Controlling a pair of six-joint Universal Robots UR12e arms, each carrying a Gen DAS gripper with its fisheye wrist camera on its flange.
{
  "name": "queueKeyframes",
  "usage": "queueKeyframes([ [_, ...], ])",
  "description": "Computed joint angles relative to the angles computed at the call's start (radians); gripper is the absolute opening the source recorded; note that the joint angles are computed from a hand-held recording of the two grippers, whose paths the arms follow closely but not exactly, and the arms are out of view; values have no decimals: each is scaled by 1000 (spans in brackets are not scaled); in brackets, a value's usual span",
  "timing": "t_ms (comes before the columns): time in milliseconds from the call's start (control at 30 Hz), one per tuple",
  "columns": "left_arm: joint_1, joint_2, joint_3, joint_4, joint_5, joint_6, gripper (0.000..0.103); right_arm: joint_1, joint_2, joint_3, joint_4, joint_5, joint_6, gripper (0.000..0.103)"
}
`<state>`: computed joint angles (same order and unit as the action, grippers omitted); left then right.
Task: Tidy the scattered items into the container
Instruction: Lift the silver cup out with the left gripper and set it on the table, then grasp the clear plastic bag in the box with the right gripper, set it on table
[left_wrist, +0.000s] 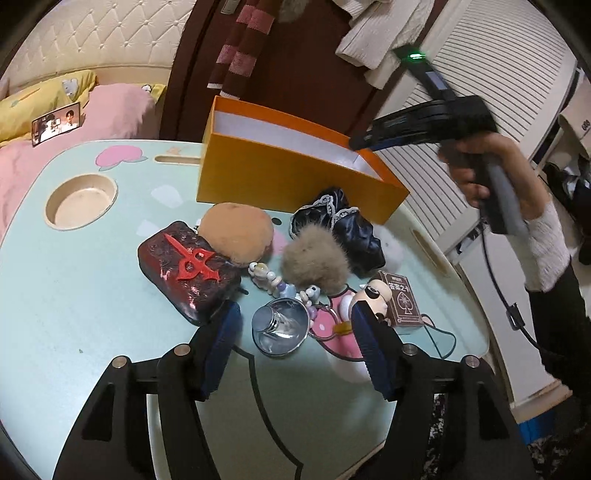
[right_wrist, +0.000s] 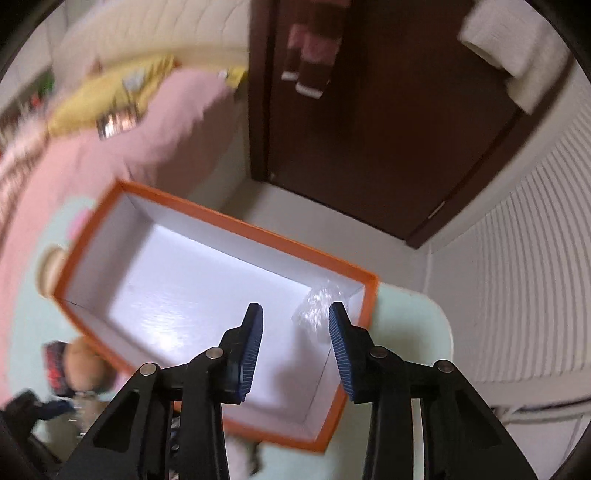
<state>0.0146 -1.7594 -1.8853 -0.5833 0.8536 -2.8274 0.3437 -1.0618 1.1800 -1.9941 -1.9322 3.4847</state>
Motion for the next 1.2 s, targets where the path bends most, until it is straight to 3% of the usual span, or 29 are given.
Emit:
queueKeyframes([
  [333,17,-5,-14,25,-75,-32,63,5,104,-124,253,-128,10,32],
  [533,21,-5,-12,11,-88,-26,63,23,107,-91,206,-237,-33,26],
  [667,24,0,-18,26,-96,-31,63,10,73,-47,128,-173,-15,24],
  [933,24,-3,-12,17,-89,-45,63,21,-36,79,-157,-67,-48,24],
  [1067,26,-3,-14,18,-87,-49,63,33,-109,165,-300,56,-66,24],
  [1200,32,-3,-16,17,-93,-69,63,48,-145,220,-367,156,-49,24],
])
